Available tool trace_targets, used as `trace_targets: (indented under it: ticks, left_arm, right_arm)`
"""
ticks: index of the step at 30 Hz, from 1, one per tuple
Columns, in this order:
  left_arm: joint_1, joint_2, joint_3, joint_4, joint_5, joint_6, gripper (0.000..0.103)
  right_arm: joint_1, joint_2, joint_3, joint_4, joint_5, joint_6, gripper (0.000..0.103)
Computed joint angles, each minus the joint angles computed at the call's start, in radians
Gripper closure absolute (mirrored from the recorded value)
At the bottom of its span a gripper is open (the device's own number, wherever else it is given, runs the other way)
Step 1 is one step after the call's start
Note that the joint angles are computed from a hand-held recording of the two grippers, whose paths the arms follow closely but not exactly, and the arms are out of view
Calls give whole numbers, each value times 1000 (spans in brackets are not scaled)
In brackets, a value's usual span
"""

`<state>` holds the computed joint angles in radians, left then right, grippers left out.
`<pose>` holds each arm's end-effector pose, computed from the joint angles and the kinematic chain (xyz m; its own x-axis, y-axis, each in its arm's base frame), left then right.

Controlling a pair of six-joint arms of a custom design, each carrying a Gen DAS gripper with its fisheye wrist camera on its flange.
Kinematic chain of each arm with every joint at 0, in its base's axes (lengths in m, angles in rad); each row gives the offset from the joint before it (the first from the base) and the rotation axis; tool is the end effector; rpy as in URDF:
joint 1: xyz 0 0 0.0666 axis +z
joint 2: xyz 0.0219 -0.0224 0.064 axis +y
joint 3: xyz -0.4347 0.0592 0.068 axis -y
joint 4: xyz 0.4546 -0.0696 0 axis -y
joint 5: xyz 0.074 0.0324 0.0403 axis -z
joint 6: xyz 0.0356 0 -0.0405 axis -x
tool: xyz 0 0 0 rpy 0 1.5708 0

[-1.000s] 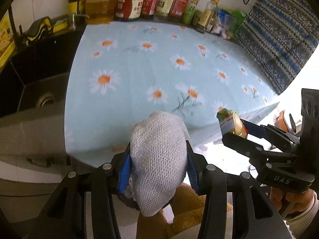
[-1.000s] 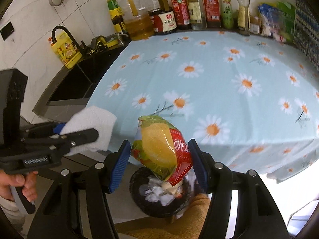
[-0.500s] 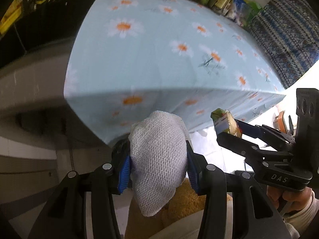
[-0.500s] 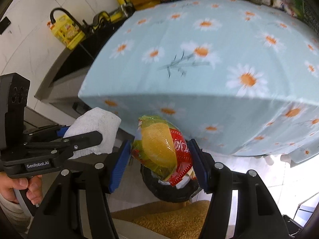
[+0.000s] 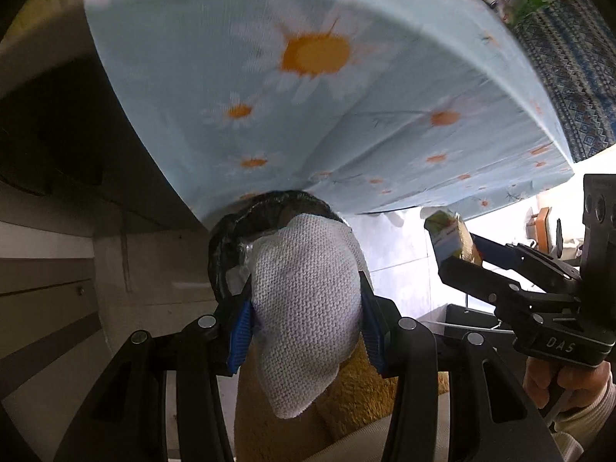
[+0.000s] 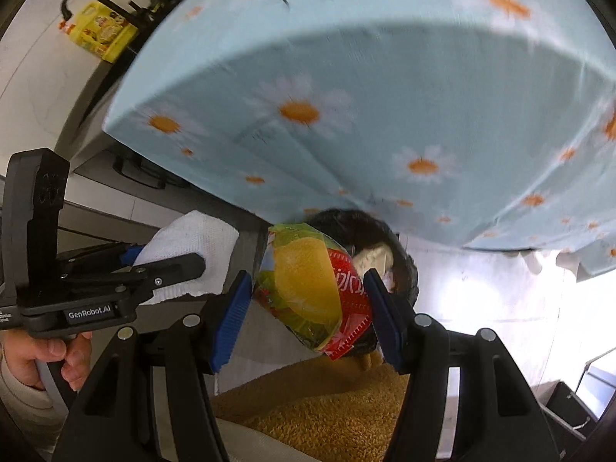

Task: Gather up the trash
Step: 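Open both grippers to drop the packet and towel into the bin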

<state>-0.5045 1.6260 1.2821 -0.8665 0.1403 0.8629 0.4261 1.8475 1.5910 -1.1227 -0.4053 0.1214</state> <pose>0.5052 -0.2851 0.3053 -0.9291 -0.3463 -0.1299 -0.2831 0.8918 -0.3530 0.6007 0.2877 0.3101 -0.8331 -0.5004 -0.2359 -0.5532 0.7507 0.3612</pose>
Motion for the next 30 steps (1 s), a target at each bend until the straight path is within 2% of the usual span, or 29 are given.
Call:
trace_targets:
  ticks: [3, 5, 6, 7, 9, 20, 30]
  left_arm:
    - [9, 17, -2, 4, 17, 0, 57]
    - [15, 30, 5, -4, 17, 1, 52]
    - [19, 39, 11, -14, 32, -8, 40]
    - [24, 51, 17, -23, 47, -11, 36]
    - [27, 55, 9, -3, 54, 8, 35]
    - [-17, 88, 69, -85, 35, 14, 35]
    - [-92, 51, 134, -135, -77, 103, 35]
  right_arm:
    - [-5, 24, 7, -26, -11, -12, 42]
    - [-3, 37, 15, -31, -18, -25, 41]
    - [-6, 40, 16, -35, -26, -25, 34]
    - [-7, 47, 19, -40, -31, -30, 32]
    - [-10, 53, 23, -43, -32, -39, 29]
    - [-63, -1, -23, -11, -26, -27, 29]
    - [-119, -88, -78, -1, -74, 32, 29]
